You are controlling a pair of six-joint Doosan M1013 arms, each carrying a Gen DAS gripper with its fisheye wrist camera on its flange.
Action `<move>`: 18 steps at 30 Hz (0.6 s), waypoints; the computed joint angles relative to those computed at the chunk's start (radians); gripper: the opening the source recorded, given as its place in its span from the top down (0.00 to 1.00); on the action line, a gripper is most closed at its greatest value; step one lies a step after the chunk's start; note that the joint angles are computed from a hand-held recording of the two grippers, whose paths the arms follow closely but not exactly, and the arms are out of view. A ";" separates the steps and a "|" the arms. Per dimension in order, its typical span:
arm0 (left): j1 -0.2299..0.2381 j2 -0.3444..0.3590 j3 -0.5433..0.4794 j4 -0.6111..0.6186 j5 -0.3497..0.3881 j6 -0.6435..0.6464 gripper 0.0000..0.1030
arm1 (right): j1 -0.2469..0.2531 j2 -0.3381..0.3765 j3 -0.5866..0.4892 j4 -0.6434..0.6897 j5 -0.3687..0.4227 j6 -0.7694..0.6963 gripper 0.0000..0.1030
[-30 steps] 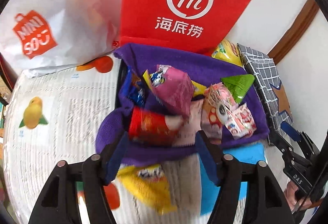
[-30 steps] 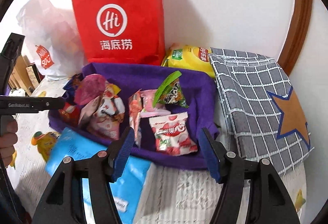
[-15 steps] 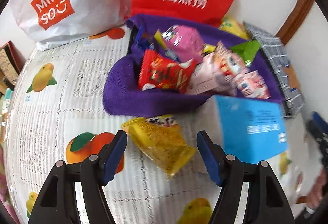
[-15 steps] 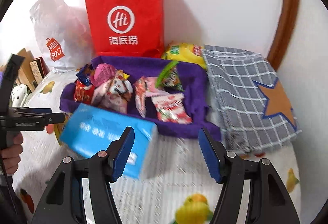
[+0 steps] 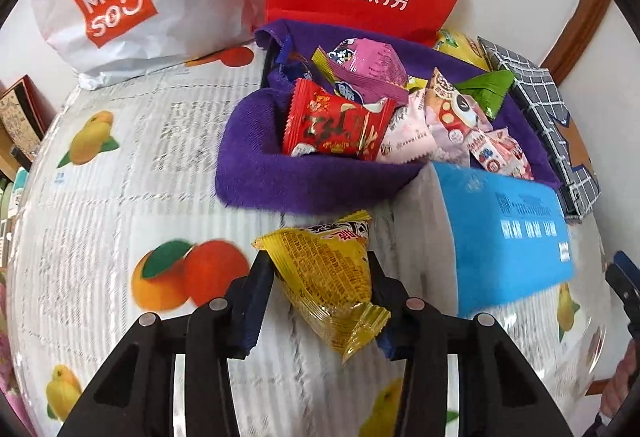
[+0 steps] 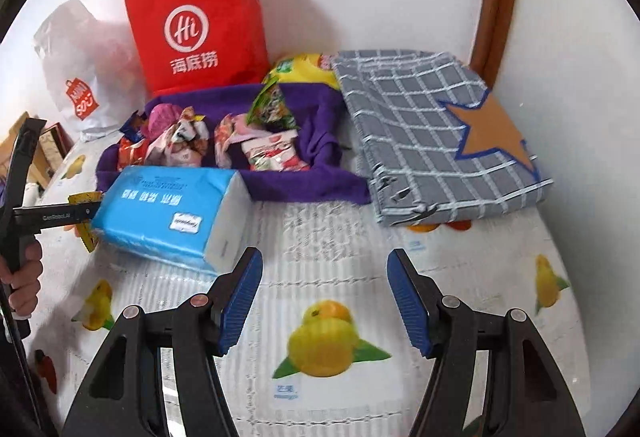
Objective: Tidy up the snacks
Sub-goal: 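Carry the yellow snack bag in the left tool over the purple towel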
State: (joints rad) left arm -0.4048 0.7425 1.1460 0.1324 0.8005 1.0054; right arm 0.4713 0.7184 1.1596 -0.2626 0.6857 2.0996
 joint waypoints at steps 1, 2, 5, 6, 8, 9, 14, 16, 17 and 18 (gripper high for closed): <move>0.000 -0.011 0.017 -0.009 -0.010 0.001 0.59 | 0.002 0.004 -0.004 0.007 -0.001 -0.008 0.37; 0.001 -0.023 0.035 -0.023 -0.022 0.005 0.59 | 0.003 0.008 -0.009 0.014 -0.002 -0.017 0.37; -0.002 -0.055 0.081 -0.026 -0.047 -0.002 0.59 | 0.007 0.017 -0.020 0.049 -0.011 -0.055 0.37; -0.003 -0.064 0.092 -0.021 -0.054 -0.009 0.59 | 0.008 0.022 -0.028 0.066 -0.011 -0.075 0.37; -0.005 -0.086 0.118 -0.024 -0.074 -0.014 0.59 | 0.010 0.029 -0.038 0.082 -0.014 -0.095 0.37; -0.005 -0.092 0.124 -0.025 -0.079 -0.014 0.59 | 0.011 0.033 -0.046 0.095 -0.017 -0.111 0.37; -0.017 -0.122 0.138 0.025 -0.102 -0.039 0.59 | 0.015 0.055 -0.088 0.116 -0.012 -0.160 0.37; -0.016 -0.126 0.132 0.015 -0.111 -0.034 0.59 | 0.015 0.066 -0.111 0.132 -0.009 -0.182 0.37; -0.015 -0.126 0.126 0.002 -0.115 -0.025 0.59 | 0.014 0.072 -0.125 0.136 -0.003 -0.190 0.37; -0.014 -0.125 0.119 -0.001 -0.116 -0.020 0.59 | 0.014 0.079 -0.143 0.139 0.000 -0.201 0.37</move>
State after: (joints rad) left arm -0.4193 0.6177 1.2648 0.1310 0.6848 0.9851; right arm 0.4854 0.7976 1.0167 -0.1238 0.6854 1.8991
